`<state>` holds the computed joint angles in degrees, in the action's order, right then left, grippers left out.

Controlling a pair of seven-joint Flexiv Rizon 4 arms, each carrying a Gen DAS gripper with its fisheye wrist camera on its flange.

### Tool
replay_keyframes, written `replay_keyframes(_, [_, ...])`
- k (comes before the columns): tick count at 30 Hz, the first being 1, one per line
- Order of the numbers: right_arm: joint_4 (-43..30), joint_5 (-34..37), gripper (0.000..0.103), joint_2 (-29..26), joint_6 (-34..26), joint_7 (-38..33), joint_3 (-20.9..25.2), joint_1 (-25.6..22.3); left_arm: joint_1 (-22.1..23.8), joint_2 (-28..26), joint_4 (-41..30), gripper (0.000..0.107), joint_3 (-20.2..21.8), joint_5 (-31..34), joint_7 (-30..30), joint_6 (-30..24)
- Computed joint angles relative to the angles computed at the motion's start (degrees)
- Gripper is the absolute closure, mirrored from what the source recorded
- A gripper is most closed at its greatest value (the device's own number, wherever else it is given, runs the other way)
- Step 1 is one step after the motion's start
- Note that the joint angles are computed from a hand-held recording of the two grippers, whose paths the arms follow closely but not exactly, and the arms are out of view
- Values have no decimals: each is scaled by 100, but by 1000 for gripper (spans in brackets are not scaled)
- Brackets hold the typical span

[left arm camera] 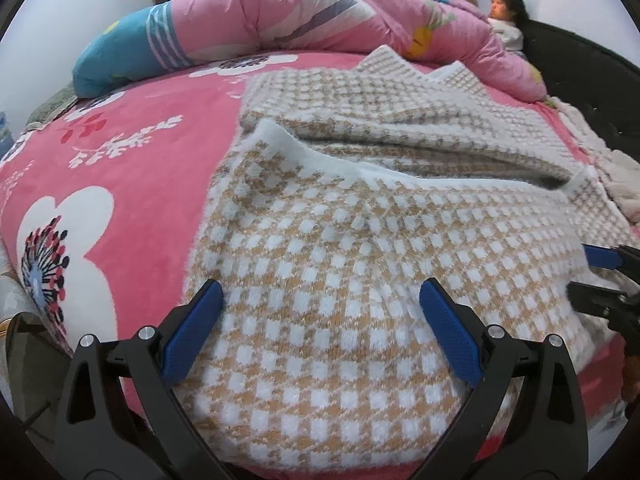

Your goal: Fold large clothes

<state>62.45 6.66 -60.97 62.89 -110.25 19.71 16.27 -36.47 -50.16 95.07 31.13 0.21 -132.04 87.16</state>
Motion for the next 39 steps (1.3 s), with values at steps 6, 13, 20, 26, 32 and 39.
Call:
replay_keyframes(6, [-253,68,6,16,-608,11,67,-82,146,108,349,11,-248,-179,266,613])
replay_keyframes(13, [-869,764,6,-103,-767,-409,271,-202,546,313,655,12,-836,-343,705,1906])
replay_keyframes(20, [-1399,470,35,-399,-996,-82,-267,213,1416,161,60,54,-2038,-331,1702,1267])
replay_keyframes(26, [-1369,565,73,-420,-1009,-285,-161,107,1801,105,147,96,-2593,-667,2147,1350])
replay_keyframes(32, [-868,603,96,-100,-968,-562,-92,-14,1676,274,466,107,-2655,-982,2587,1418])
replay_keyframes(39, [-652,681,96,46,-1139,-594,-21,-119,2082,366,808,107,-3254,-1232,2959,1637])
